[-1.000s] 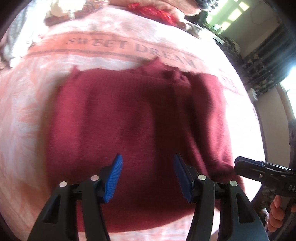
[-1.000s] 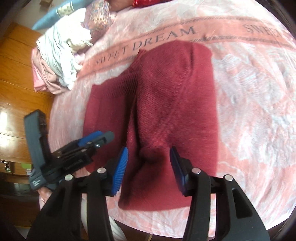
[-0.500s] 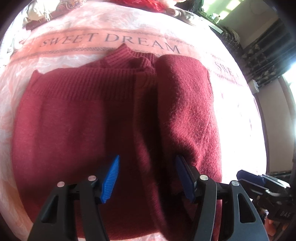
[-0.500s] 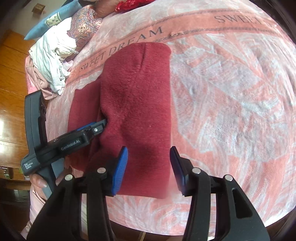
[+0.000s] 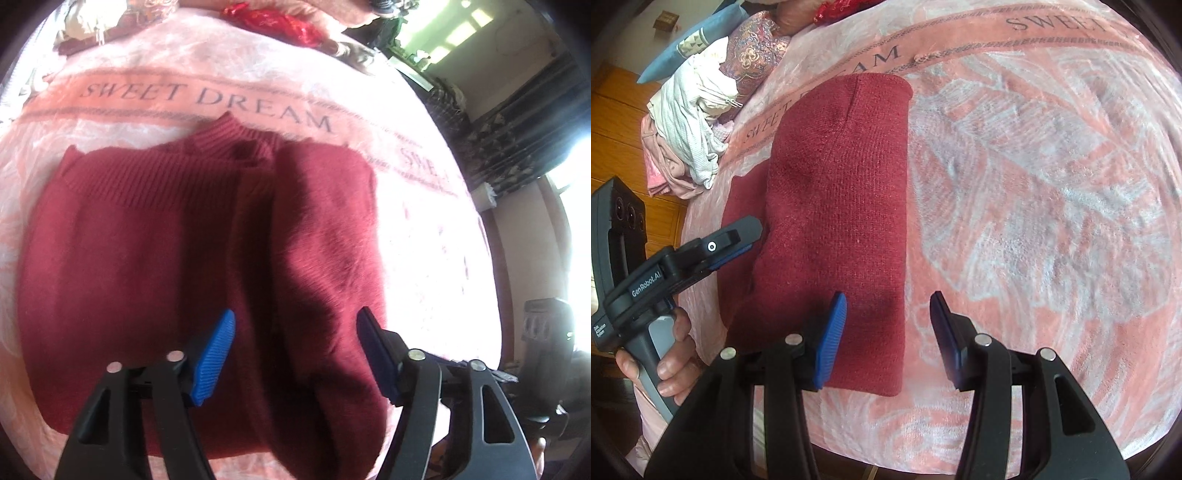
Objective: Fold small clothes
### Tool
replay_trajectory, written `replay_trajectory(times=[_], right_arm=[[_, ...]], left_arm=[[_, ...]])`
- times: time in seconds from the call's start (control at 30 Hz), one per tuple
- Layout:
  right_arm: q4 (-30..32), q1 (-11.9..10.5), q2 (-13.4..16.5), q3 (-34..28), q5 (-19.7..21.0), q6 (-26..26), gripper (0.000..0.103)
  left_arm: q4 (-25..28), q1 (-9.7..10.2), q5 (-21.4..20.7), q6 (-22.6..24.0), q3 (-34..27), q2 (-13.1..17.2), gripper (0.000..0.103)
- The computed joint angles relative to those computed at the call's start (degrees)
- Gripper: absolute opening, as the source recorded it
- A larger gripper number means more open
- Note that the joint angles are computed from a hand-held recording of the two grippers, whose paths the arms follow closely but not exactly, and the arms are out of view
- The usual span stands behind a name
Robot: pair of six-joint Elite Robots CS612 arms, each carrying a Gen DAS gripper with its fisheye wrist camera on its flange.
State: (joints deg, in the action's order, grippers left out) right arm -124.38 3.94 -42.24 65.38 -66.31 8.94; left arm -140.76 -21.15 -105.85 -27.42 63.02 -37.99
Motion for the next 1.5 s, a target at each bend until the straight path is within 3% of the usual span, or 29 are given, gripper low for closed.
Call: replay_trajectory(times=[0.13, 0.23, 0.37, 0.47, 0.53, 0.63, 0.9, 1.1, 1.27, 1.4, 1.5], right_arm=[[-0.56, -0.22, 0.05, 0.36, -0.04, 0.24, 0.048], [-0.73, -0.60, -0.08, 0.93, 0.11, -0.02, 0.048], [-1.15, -1.09, -0.20, 1.72, 0.38, 0.54, 0.048], [-1.71, -1.31, -0.41, 2.43, 1.05, 0.81, 0.048], [-2.14, -1.42, -0.67, 2.99, 1.39, 0.74, 0.048], [-2.62, -1.41, -1.08, 3.55, 1.39, 0.76, 0.048], [-3.68, -0.41, -1.53, 3.84, 1.43, 0.79, 0.049], [-1.82, 1.10, -0.19, 0.94, 2.27, -2.10, 0.049], [0.63, 2.31, 1.37, -1.88, 1.09, -3.96, 0.050], [2.10, 2.85, 1.69, -2.64, -0.40, -4.46, 0.050], [2.00, 3.33, 1.41, -2.63, -4.83, -4.94, 0.050]], left_arm=[[5.25, -0.68, 0.92, 3.26, -3.81, 2.00, 0.068], [8.93, -0.55, -1.38, 4.72, -6.34, 3.81, 0.043], [6.71, -0.61, -1.10, 4.03, -5.83, 3.94, 0.028], [2.39, -0.05, -3.97, 0.16, -4.26, 3.58, 0.020], [-0.79, 0.50, -5.90, -1.87, -3.04, 3.16, 0.018], [-3.71, 1.25, -7.61, -1.31, -1.60, 2.05, 0.017], [-6.11, 3.62, -7.62, 2.90, 2.33, -2.36, 0.015], [-7.34, 6.52, -8.59, 2.46, 4.98, -4.23, 0.015], [-4.93, 7.72, -8.96, 1.32, 4.92, -2.60, 0.016], [-5.76, 7.00, -11.55, 0.73, 5.23, -0.90, 0.016], [-5.45, 5.77, -12.12, 1.57, 4.83, -0.18, 0.017]])
